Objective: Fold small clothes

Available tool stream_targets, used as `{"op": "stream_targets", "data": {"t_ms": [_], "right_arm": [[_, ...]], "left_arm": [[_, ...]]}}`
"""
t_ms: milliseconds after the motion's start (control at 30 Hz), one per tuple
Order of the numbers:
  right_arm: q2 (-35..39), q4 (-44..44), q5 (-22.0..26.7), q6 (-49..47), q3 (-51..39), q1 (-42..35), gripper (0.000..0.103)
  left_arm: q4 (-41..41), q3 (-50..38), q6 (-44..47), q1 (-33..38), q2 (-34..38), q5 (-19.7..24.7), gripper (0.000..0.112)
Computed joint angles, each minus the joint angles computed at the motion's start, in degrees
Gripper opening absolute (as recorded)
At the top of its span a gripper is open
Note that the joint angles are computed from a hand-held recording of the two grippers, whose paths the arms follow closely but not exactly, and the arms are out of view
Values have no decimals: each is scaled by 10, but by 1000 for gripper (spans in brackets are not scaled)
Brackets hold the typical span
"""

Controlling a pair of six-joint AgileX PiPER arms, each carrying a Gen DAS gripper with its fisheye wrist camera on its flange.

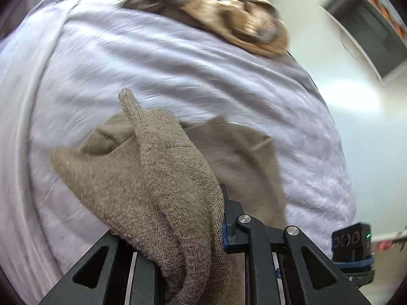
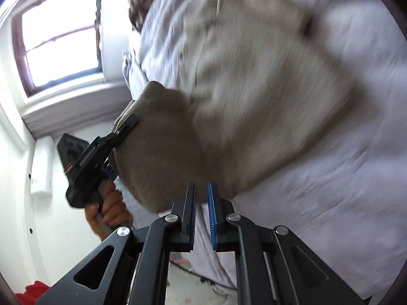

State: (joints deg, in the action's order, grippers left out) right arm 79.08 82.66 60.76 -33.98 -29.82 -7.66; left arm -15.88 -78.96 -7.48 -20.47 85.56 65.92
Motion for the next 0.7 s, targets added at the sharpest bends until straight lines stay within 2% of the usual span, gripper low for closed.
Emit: {"op": "stream_targets", "data": {"t_ms": [133, 267, 333, 367, 433, 467, 533, 633, 700], "right_arm": [[3, -42, 45, -41, 1, -115, 12], [43, -76, 47, -73, -16, -173, 12], [76, -78, 39, -94, -21, -179, 12], [91, -86, 42, -104, -25, -192, 12], [103, -86, 44, -102, -35, -189, 12], [112, -85, 46, -107, -39, -191, 12], [133, -75, 54, -123, -45, -190, 12], [174, -52, 71, -149, -49, -197, 21], [202, -27, 84, -166, -46, -205, 22]], "left_arm": [[79, -88, -94, -143, 114, -22, 21], [146, -158, -174, -214, 226, 1, 24], [158, -170, -191, -233, 251, 2, 28], [162, -175, -195, -238, 254, 3, 30], [159, -178, -196, -245, 247, -3, 56], [145, -174, -190, -245, 235, -18, 60], [132, -178, -176, -249, 218, -30, 62], [149, -201, -180, -254, 198, -13, 62], [148, -166, -188, -236, 156, -33, 62]]}}
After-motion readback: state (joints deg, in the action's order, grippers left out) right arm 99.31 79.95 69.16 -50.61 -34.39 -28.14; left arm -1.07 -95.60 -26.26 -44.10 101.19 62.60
